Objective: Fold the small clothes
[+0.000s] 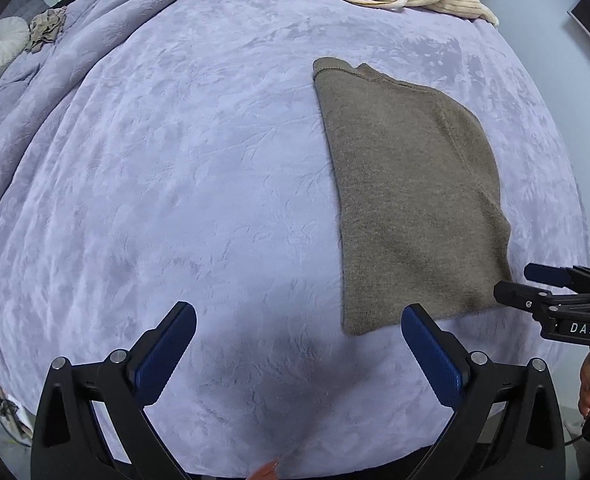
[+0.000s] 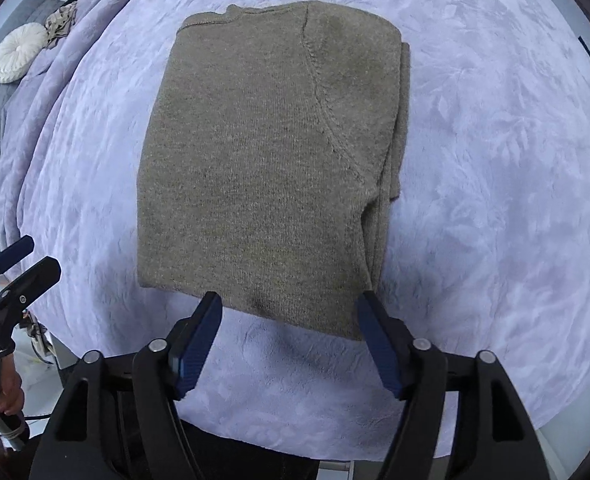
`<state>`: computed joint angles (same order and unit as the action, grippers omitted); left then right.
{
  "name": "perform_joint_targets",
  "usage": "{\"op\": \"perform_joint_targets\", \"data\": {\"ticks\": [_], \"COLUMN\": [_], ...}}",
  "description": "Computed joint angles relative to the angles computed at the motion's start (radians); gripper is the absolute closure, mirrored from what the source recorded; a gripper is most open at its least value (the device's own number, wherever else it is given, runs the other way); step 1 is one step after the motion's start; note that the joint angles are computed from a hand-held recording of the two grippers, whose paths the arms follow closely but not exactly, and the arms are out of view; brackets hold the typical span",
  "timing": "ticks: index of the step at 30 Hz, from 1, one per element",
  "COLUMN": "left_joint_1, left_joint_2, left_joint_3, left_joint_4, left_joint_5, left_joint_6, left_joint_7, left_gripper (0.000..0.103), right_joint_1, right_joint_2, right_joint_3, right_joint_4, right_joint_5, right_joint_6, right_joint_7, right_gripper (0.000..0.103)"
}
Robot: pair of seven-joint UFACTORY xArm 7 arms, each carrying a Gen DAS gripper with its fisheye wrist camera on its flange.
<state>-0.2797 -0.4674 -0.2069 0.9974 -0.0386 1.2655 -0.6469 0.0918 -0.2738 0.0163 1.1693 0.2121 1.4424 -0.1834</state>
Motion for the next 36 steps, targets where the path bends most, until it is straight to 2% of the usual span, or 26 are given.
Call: {"op": "perform_joint_targets", "data": {"ticks": [1,3,5,9,14,22,28,36], "left_joint_1": [-0.001,-0.004,-0.005,-0.009,-0.015,-0.002,-0.002,-0.016], "left_joint_2": [-0.002,-0.005,-0.002,-0.001,-0.011,-0.023,-0.039,-0.013], "left_joint_3": [0.005,0.008,0.009,0.008,0.015,0.003,0.005,0.006], "left_joint_4": [0.001,-0.004,0.002,0.006,0.003,0.004,-0.022,-0.039], "left_joint_5": [-0.005,-0.022,-0.028,-0.039,-0.062,-0.054,-0.062,-0.073], "left_joint_6": [0.003,0.008,0.030,0.065,0.083,0.087,0.082,0.088], "left_joint_7": [0.005,0.004,0.007,0.002,0.012,-0.033,-0.056,-0.035], "left_gripper": [0.000,0.000,0.000,0.000,0.000,0.000,0.000,0.000], "right_joint_1": [0.002,0.005,0.006,0.005,0.006,-0.002,-0.010,-0.045], "right_joint_2": [-0.007,-0.011,-0.006,0.004,0.034,0.090,0.117,0.083], "right_joint_3": [-0.003,-0.008,-0.013,-0.018,-0.002,0.003,0.002,-0.029], "right_joint_4": [-0.002,-0.003,0.001,0.002,0.027,0.059,0.074,0.017], "right_joint_5": [0.012,0.034,0.057,0.092,0.052,0.017,0.020,0.079], "right_joint_6": [-0.014,-0.027,-0.017,0.005,0.059,0.099,0.092,0.070], "right_joint_7": [-0.011,-0.028,-0.034,-0.038,-0.031,-0.011,-0.018,-0.009], "right_gripper": [0.021,0.014,0.000,0.000,0.000,0.000,0.000,0.000]}}
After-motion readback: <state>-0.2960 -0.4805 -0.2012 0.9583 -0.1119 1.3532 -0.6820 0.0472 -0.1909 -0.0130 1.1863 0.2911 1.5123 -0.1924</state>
